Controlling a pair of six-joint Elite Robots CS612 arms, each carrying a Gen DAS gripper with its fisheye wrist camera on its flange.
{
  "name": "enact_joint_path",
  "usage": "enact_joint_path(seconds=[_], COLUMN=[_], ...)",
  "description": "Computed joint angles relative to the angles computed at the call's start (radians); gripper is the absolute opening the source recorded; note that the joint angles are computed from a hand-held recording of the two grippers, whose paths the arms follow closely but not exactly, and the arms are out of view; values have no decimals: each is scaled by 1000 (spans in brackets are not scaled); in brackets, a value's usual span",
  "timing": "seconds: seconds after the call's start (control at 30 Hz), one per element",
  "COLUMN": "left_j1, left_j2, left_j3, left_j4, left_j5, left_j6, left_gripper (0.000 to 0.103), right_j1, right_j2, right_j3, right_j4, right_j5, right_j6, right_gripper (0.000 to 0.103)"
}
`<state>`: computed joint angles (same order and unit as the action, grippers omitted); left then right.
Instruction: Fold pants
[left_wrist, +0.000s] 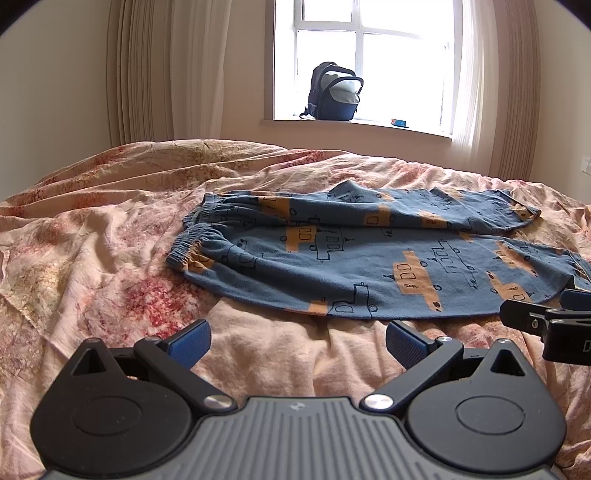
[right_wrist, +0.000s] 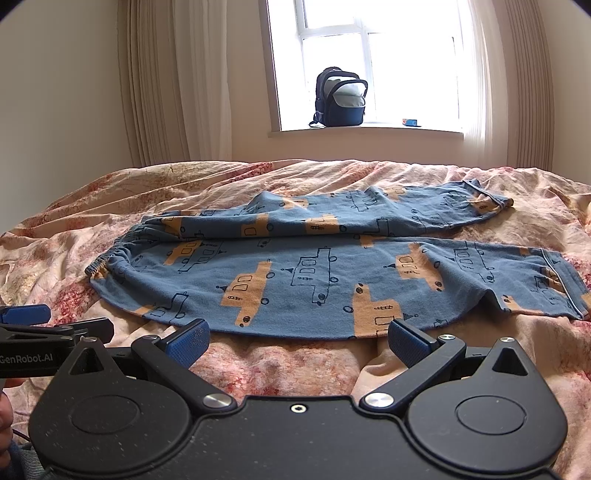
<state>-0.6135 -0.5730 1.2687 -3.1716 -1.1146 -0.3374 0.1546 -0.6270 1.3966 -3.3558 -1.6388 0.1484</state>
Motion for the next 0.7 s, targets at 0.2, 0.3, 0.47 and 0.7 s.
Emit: enact_joint_path(seconds=[0.2,0.3,0.47,0.7], left_j1=[24,40,59,88], left_j2=[8,15,44,122], left_j3=[-64,-106,-196,-392], left_j4=[119,155,169,246], left_j5=[-45,-64,-65,-89], left_j6=[-96,-125,-93,-62], left_gripper=[103,103,103,103], right_j1=[8,16,12,1], right_j2=[7,25,45,79], right_j3=[-80,-147,-237,-351], right_j4=[206,278,288,262], right_j5=[-37,-100,-133,-123], right_j6=[-102,-173,-249,-455], right_gripper=[103,103,103,103])
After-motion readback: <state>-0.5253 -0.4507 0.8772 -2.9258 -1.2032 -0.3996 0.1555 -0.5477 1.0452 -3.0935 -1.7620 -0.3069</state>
